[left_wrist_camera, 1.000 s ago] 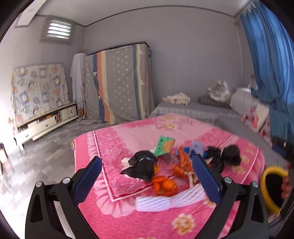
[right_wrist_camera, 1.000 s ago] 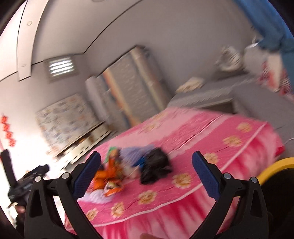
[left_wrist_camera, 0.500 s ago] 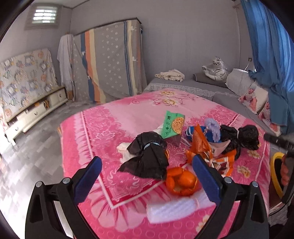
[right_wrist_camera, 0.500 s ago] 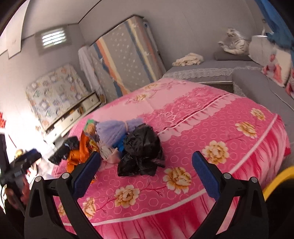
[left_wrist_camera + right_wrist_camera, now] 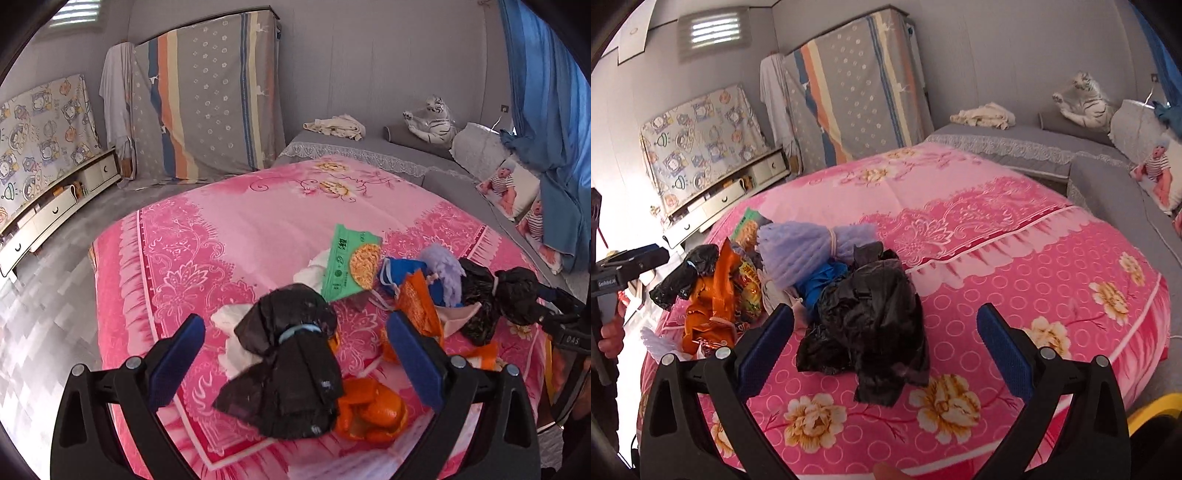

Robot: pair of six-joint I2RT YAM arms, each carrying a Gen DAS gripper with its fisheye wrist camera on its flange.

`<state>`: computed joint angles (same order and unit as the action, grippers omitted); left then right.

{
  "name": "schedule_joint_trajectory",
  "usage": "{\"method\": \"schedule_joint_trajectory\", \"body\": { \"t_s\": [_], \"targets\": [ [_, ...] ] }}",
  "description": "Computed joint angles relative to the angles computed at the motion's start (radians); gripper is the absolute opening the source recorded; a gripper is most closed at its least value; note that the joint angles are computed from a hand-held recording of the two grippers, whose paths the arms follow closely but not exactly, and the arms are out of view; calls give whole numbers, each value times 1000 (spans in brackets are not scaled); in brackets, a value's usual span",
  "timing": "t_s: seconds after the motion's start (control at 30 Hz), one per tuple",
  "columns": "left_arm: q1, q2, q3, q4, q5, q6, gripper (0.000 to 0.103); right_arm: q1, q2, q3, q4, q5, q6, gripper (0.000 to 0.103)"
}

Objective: Collect trash
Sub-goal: 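Reach the left gripper to the black plastic bag and close on it, then lift the black bag with the left gripper and carry it over the yellow bin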

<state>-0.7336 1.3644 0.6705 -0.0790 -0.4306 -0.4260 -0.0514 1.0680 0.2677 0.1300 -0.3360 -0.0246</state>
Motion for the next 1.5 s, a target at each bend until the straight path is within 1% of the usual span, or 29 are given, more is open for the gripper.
{"method": "schedule_joint_trajectory", "body": {
  "t_s": [0.13, 0.23, 0.33, 0.37, 0.4, 0.43, 0.47, 0.5, 0.57, 0.6, 0.67, 0.7, 0.77, 0.87, 0.97, 1.03, 1.13, 1.27, 1.4, 1.5],
  "targets": [
    [39, 66, 23, 38, 37, 32, 95, 11, 31, 11, 6, -18, -9, 95],
    [62, 111, 28, 69, 35, 37, 93, 19, 63, 18, 18, -29, -3, 95],
    [90, 150, 36, 85, 83, 37, 83, 21, 114, 31, 30, -33, 5, 95],
    [92, 163, 36, 91, 88, 40, 78, 18, 133, 35, 35, -37, 8, 93],
    [91, 175, 41, 90, 84, 41, 70, 20, 145, 37, 39, -37, 13, 91],
    [87, 185, 45, 88, 76, 34, 64, 22, 152, 38, 41, -34, 16, 82],
    [90, 190, 45, 89, 81, 31, 56, 24, 162, 44, 36, -31, 16, 73],
    [98, 190, 39, 97, 97, 27, 50, 27, 168, 48, 32, -23, 16, 70],
    [109, 183, 27, 111, 114, 18, 44, 30, 183, 55, 25, -24, 13, 53],
    [109, 179, 20, 118, 110, 16, 41, 28, 193, 61, 18, -33, 8, 50],
    [112, 168, 5, 132, 111, 12, 38, 38, 193, 65, 3, -27, 0, 28],
    [114, 159, -4, 139, 114, 8, 37, 45, 187, 62, 1, -14, 2, 27],
    [119, 128, -28, 152, 118, -5, 36, 39, 182, 62, -7, -29, 14, 19],
    [124, 55, -77, 176, 133, -11, 36, 23, 149, 56, -30, -49, 19, 15],
    [116, -38, -120, 177, 118, -14, 36, 4, 54, 38, -77, -72, 32, 14],
    [118, -107, -139, 157, 118, -31, 36, -14, -29, 30, -125, -97, 36, 14],
    [118, -211, -167, 132, 128, -54, 36, -46, -169, 29, -227, -146, 39, 14],
    [68, -304, -174, 79, 62, -69, 36, -101, -334, 44, -383, -224, 28, 14],
    [-13, -339, -152, 44, 11, -86, 36, -156, -464, 60, -516, -279, 7, 14],
    [-87, -323, -126, 50, -20, -83, 36, -245, -541, 82, -625, -361, -22, 14]
  ]
}}
